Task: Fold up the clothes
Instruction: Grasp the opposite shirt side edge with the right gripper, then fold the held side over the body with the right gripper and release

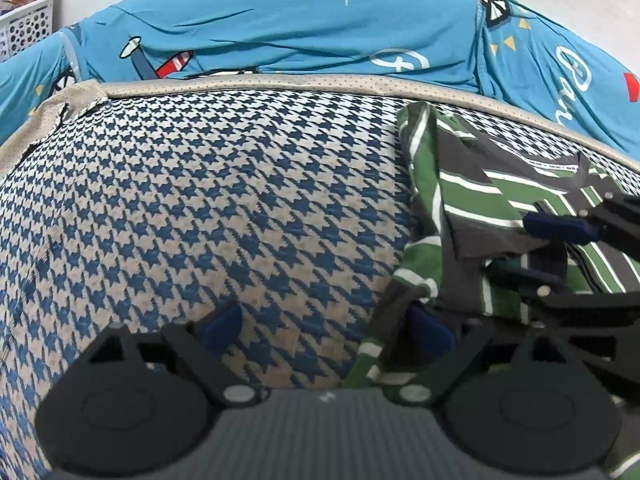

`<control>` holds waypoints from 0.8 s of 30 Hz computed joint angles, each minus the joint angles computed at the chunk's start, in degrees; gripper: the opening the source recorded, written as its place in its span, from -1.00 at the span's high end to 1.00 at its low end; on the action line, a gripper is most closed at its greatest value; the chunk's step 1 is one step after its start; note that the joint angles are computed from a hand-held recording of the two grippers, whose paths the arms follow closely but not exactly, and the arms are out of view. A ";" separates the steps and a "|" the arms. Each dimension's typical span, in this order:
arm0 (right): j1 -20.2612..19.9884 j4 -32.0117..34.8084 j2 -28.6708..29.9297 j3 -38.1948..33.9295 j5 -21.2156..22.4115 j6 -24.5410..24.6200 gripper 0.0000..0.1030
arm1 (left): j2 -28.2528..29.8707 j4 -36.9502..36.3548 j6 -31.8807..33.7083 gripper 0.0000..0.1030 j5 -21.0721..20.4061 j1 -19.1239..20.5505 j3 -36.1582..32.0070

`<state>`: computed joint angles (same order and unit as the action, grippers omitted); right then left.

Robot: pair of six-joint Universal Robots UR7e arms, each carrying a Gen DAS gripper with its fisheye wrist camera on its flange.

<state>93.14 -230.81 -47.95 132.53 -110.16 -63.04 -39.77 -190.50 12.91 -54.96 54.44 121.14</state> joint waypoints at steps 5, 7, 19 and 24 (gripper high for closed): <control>-0.32 -1.32 0.52 -0.81 0.45 2.58 0.59 | -0.15 0.14 -2.19 -0.79 0.30 0.03 -0.17; -0.31 -2.80 0.57 -1.22 0.09 4.62 0.79 | -0.11 0.26 -2.56 -0.79 0.46 0.00 -0.25; 0.33 -6.00 -1.50 -5.34 -13.84 28.58 0.84 | -0.21 1.34 -3.80 -0.88 1.80 -0.83 0.18; 0.48 -6.60 -2.41 -5.08 -14.83 28.59 0.83 | -0.71 1.60 -5.36 -0.88 2.35 -1.31 0.70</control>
